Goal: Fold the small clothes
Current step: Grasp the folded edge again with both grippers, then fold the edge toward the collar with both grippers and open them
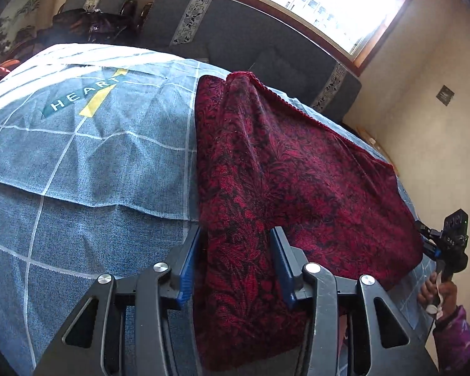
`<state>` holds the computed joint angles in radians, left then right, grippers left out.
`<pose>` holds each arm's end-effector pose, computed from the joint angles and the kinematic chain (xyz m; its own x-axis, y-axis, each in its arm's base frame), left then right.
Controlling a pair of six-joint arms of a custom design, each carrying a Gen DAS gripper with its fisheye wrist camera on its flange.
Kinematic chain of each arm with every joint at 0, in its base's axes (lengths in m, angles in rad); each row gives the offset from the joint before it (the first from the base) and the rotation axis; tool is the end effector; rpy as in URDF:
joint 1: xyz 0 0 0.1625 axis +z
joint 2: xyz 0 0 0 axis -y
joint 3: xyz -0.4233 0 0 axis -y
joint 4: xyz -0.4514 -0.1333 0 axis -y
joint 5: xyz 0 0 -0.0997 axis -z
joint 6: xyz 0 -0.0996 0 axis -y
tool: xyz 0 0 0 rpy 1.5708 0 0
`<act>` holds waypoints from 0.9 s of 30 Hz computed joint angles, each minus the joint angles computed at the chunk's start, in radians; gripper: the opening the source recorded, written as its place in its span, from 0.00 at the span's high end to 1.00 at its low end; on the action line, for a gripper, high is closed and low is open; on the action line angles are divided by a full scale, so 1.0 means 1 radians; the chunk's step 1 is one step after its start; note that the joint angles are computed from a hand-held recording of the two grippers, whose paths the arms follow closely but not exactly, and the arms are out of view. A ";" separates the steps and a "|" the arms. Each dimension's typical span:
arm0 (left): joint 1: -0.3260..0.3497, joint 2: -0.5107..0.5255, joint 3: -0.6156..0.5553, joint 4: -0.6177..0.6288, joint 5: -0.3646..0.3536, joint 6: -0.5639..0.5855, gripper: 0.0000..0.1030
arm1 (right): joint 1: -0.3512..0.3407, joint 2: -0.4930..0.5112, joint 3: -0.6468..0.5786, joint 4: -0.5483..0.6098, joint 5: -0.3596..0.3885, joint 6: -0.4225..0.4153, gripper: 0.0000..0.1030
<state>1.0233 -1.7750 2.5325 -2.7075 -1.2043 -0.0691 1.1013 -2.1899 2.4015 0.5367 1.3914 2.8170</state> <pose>-0.0479 -0.4032 0.2174 -0.8975 0.3171 -0.3065 0.4226 0.8170 -0.3923 0.0444 -0.2464 0.2727 -0.9859 0.1179 0.1187 -0.0070 0.6799 -0.7333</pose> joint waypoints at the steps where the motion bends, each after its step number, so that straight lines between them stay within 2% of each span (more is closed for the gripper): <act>1: -0.005 -0.007 0.004 0.006 0.007 0.000 0.67 | 0.008 0.004 -0.002 -0.006 0.008 0.001 0.64; 2: -0.006 -0.011 0.007 0.008 0.013 -0.005 0.70 | 0.018 0.012 -0.005 -0.013 0.023 0.008 0.66; 4: -0.008 -0.028 0.016 0.018 0.022 -0.026 0.76 | 0.034 0.028 -0.012 -0.023 0.051 0.022 0.83; 7: -0.016 -0.054 0.043 0.019 0.053 -0.047 0.77 | 0.056 0.035 -0.017 -0.040 0.072 0.034 0.88; 12: -0.021 -0.103 0.080 0.009 0.063 -0.087 0.77 | 0.139 0.046 -0.026 -0.098 0.133 0.040 0.90; 14: -0.024 -0.109 0.084 0.013 0.061 -0.079 0.77 | 0.209 0.111 -0.049 -0.129 0.255 0.037 0.90; 15: -0.030 -0.109 0.086 0.015 0.068 -0.072 0.77 | 0.216 0.137 -0.058 -0.125 0.275 0.038 0.90; 17: -0.051 -0.106 0.089 0.019 0.099 -0.072 0.75 | 0.191 0.135 -0.060 -0.111 0.240 0.028 0.87; 18: -0.066 -0.107 0.094 0.017 0.123 -0.075 0.71 | 0.181 0.122 -0.056 -0.110 0.227 0.028 0.86; 19: -0.086 -0.106 0.102 0.018 0.163 -0.087 0.59 | 0.163 0.106 -0.051 -0.104 0.204 0.038 0.85; 20: -0.110 -0.111 0.111 0.022 0.208 -0.106 0.52 | 0.143 0.087 -0.044 -0.100 0.185 0.052 0.85; 21: -0.127 -0.109 0.118 0.021 0.254 -0.121 0.38 | 0.142 0.061 -0.033 -0.110 0.191 0.069 0.84; 22: -0.147 -0.114 0.128 0.022 0.293 -0.135 0.33 | 0.158 0.037 -0.021 -0.125 0.213 0.076 0.83; 23: -0.152 -0.111 0.133 0.009 0.305 -0.129 0.33 | 0.211 0.032 -0.016 -0.148 0.272 0.084 0.83; 27: -0.201 -0.114 0.152 0.032 0.387 -0.150 0.32 | 0.516 0.117 -0.016 -0.256 0.627 0.086 0.82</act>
<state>0.8220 -1.8887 2.6846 -2.6755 -0.8174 -0.2192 1.6173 -2.0733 2.3853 0.2808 2.0186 2.9026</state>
